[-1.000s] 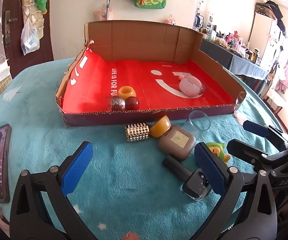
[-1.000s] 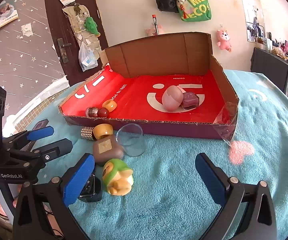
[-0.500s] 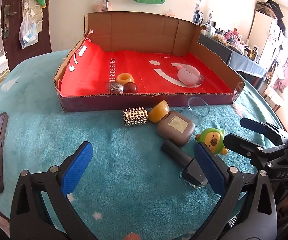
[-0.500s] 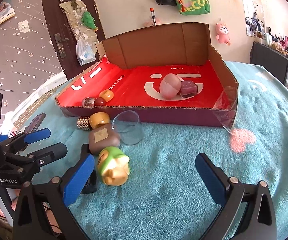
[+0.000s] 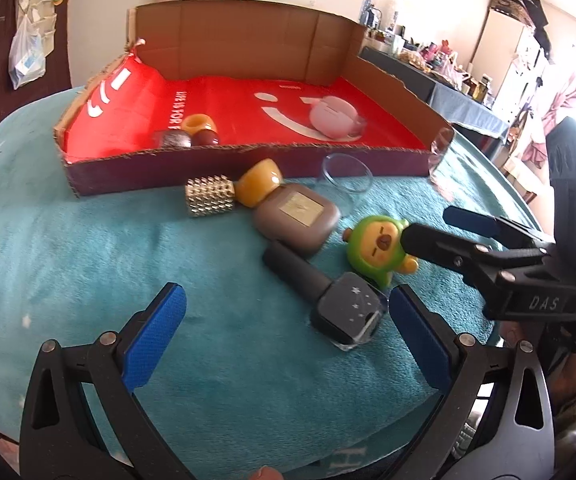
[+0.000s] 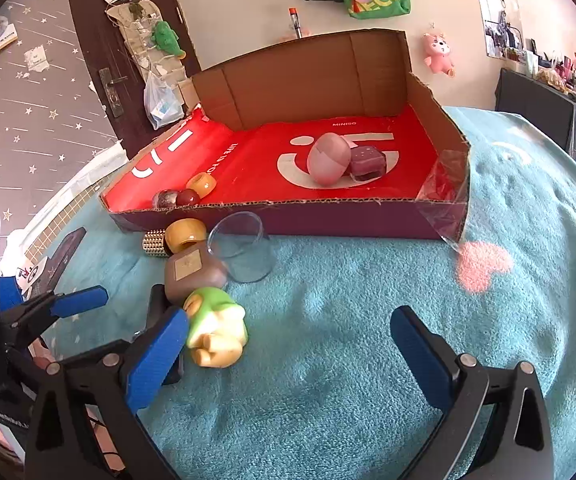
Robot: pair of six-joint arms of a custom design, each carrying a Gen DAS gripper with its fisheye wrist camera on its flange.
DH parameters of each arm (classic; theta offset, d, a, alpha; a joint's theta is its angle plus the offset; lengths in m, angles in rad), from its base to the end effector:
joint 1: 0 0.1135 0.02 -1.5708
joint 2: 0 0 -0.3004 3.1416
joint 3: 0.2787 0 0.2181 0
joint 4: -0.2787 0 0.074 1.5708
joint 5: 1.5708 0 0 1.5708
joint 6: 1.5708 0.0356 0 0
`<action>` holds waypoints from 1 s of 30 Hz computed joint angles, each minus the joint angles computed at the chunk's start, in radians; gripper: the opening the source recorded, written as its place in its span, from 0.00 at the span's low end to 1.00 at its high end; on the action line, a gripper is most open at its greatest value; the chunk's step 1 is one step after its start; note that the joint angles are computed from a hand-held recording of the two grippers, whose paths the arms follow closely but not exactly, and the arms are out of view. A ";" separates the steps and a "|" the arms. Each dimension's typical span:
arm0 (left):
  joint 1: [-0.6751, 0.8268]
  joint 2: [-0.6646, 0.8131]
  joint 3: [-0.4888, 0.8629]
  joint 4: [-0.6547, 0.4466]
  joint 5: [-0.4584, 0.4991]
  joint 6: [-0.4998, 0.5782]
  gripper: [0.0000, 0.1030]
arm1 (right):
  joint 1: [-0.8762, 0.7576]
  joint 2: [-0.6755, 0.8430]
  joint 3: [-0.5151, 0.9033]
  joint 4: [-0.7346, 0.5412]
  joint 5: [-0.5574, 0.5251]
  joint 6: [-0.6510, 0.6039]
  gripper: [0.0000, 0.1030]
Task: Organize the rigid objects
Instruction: 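Grasp the star-printed black nail polish with the left tool while the right tool grasps the green duck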
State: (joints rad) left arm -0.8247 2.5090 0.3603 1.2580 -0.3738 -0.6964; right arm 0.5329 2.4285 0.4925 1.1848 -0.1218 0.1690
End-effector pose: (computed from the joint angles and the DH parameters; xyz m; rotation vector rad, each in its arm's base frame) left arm 0.1897 -0.1860 -0.0006 -0.0063 2.3954 -0.2555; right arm 0.2633 0.1603 0.0181 -0.4899 2.3162 0.4889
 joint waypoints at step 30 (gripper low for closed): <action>0.034 0.084 -0.033 0.037 -0.127 -0.054 0.97 | 0.080 0.017 0.070 -0.071 -0.004 -0.007 0.79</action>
